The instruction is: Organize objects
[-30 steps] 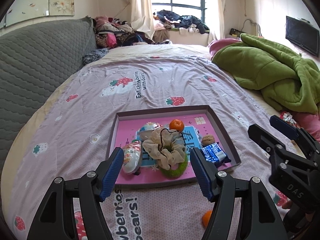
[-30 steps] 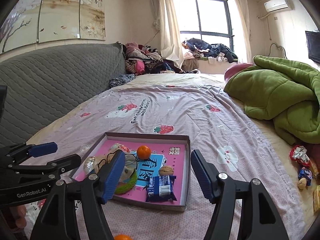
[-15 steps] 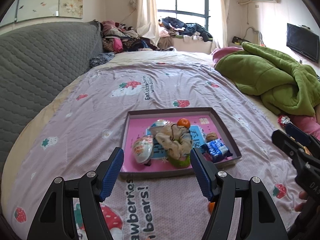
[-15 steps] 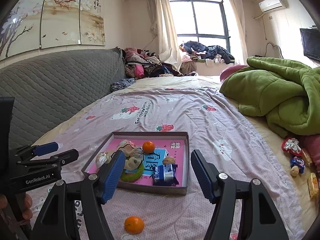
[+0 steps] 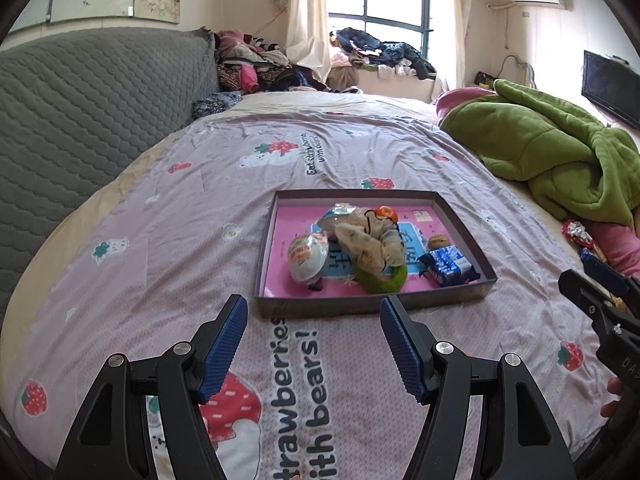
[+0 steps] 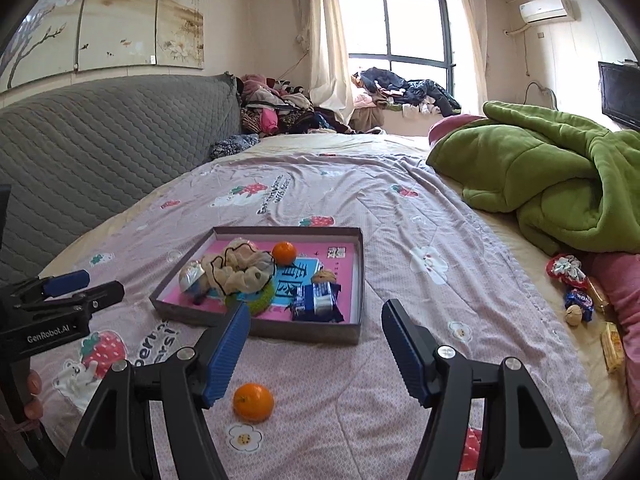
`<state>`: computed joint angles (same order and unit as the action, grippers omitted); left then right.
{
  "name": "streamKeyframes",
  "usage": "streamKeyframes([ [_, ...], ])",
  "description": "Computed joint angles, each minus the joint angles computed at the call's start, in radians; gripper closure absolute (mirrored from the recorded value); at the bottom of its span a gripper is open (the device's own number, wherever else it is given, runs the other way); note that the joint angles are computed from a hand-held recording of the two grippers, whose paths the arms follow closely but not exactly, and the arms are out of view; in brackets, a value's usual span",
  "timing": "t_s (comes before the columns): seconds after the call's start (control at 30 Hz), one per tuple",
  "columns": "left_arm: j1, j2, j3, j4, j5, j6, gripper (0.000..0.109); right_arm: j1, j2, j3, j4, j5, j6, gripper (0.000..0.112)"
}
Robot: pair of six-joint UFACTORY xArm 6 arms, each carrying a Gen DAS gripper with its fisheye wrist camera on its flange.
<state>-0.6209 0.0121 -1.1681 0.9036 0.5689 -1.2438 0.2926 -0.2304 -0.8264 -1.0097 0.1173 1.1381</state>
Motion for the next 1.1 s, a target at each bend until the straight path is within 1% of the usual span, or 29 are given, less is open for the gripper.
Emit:
streamKeyframes([
  [0.07, 0.0, -0.011, 0.023, 0.014, -0.004, -0.018, 0.038, 0.0, 0.003, 0.019, 0.055, -0.009, -0.042, 0.045],
  [0.2, -0.003, -0.023, 0.069, 0.027, -0.013, -0.041, 0.038, 0.002, 0.008, 0.033, -0.001, 0.014, 0.008, 0.045],
  [0.3, -0.01, -0.016, 0.088, 0.022, -0.013, -0.047, 0.038, 0.004, 0.01, 0.049, 0.001, 0.005, 0.008, 0.044],
  [0.37, -0.012, -0.013, 0.099, 0.036, -0.012, -0.074, 0.038, 0.004, 0.008, 0.061, -0.024, -0.006, 0.032, 0.045],
  [0.5, -0.007, -0.015, 0.118, 0.045, -0.035, -0.093, 0.038, 0.005, 0.001, 0.072, -0.115, -0.014, 0.121, 0.045],
  [0.57, -0.006, -0.016, 0.125, 0.053, -0.044, -0.105, 0.038, 0.005, 0.0, 0.084, -0.073, -0.028, 0.087, 0.045],
  [0.63, -0.001, -0.014, 0.13, 0.041, -0.061, -0.103, 0.038, 0.007, -0.003, 0.092, -0.073, -0.027, 0.093, 0.045],
  [0.77, -0.003, -0.013, 0.136, 0.046, -0.064, -0.112, 0.038, 0.018, -0.011, 0.096, -0.126, -0.005, 0.137, 0.045],
  [0.83, -0.007, -0.012, 0.137, 0.055, -0.062, -0.118, 0.038, 0.017, -0.017, 0.102, -0.154, -0.009, 0.167, 0.045],
  [0.93, -0.009, -0.016, 0.145, 0.069, -0.067, -0.13, 0.038, 0.017, -0.02, 0.109, -0.172, -0.013, 0.188, 0.045],
  [1.0, -0.012, -0.018, 0.151, 0.085, -0.069, -0.143, 0.038, 0.016, -0.022, 0.117, -0.16, -0.016, 0.175, 0.045],
  [1.1, -0.013, -0.022, 0.164, 0.112, -0.086, -0.164, 0.038, 0.018, -0.025, 0.119, -0.203, -0.005, 0.221, 0.045],
])
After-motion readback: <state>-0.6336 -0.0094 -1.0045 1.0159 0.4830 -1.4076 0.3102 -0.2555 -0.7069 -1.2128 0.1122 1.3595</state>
